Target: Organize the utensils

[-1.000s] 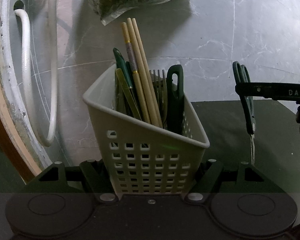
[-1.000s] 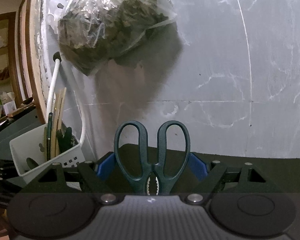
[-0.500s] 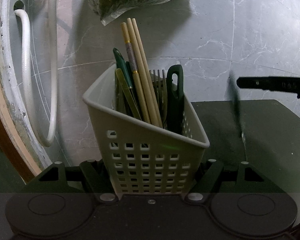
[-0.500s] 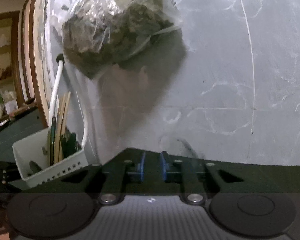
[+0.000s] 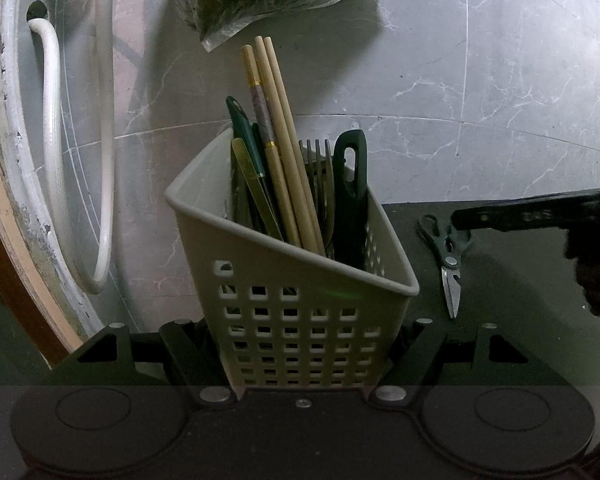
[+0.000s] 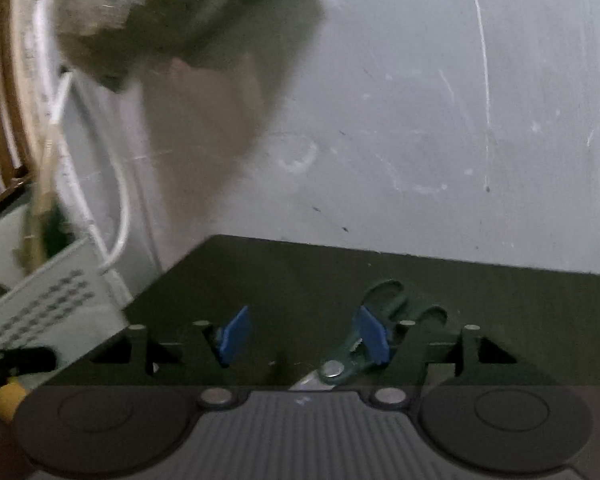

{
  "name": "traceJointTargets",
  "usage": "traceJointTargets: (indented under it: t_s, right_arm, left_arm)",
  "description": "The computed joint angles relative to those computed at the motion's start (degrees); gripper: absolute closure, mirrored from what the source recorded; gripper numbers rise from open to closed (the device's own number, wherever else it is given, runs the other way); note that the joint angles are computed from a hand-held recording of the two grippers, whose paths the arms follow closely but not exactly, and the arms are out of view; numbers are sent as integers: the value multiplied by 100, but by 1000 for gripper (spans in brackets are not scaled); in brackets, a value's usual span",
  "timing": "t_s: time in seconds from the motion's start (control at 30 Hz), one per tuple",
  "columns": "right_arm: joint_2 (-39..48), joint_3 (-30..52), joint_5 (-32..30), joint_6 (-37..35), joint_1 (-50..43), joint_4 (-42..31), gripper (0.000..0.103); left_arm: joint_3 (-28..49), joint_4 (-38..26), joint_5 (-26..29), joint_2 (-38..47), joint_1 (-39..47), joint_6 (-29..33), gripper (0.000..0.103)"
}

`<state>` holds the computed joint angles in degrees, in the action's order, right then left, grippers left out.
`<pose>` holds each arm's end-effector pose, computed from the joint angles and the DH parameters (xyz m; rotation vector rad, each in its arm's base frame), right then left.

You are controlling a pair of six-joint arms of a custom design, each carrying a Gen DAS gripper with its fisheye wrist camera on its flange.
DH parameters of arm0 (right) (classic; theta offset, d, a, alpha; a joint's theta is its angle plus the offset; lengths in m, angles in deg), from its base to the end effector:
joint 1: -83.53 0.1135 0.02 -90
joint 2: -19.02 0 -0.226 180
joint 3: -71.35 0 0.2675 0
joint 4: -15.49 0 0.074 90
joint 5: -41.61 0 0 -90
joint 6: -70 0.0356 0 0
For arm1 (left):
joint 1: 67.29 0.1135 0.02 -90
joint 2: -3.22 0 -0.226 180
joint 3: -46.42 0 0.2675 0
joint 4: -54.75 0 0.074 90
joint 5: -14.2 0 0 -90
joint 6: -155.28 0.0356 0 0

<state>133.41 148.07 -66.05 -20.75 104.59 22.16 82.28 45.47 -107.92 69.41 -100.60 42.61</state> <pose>0.3858 0.1601 0.1003 -0.5844 2.0478 0.5360 0.2109 -0.1159 0.1188 -0.0894 2.1402 0.0709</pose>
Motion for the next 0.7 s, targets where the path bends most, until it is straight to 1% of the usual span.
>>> traceJointTargets:
  t_s: [0.07,0.17,0.33,0.37,0.43,0.5,0.53,0.67,0.7]
  right_arm:
    - [438,656,64,56,-28,-464,34]
    - [1075,1672,252,134,-25,-1189,33]
    - [1822,3077,783,598,6,-2391,33]
    - [1931,3283,894,719,12,-2572,34]
    - [2176,3764,1126,996,43,-3074,45]
    - [2331,4069,1301,1337,59,-3440,49]
    - [2341,4091,1448,1425,88,-3478,49]
    - [2531,4441,1687,1437,159,-3762,49]
    - [2636,4638,1793,1401,211,-3886,48]
  left_arm:
    - [-2,0,9,0,6,-3,27]
    - [-2,12,7,2,7,-7,27]
    - [22,30,-2,47,-3,-9,27]
    - [13,25,7,33,2,-7,27]
    - [-7,42,19,13,11,-7,27]
    - [-14,71,25,21,19,-2,27]
    - [-17,90,29,29,24,1,26]
    - [-45,165,62,43,51,26,27]
    - [-56,172,78,33,66,34,27]
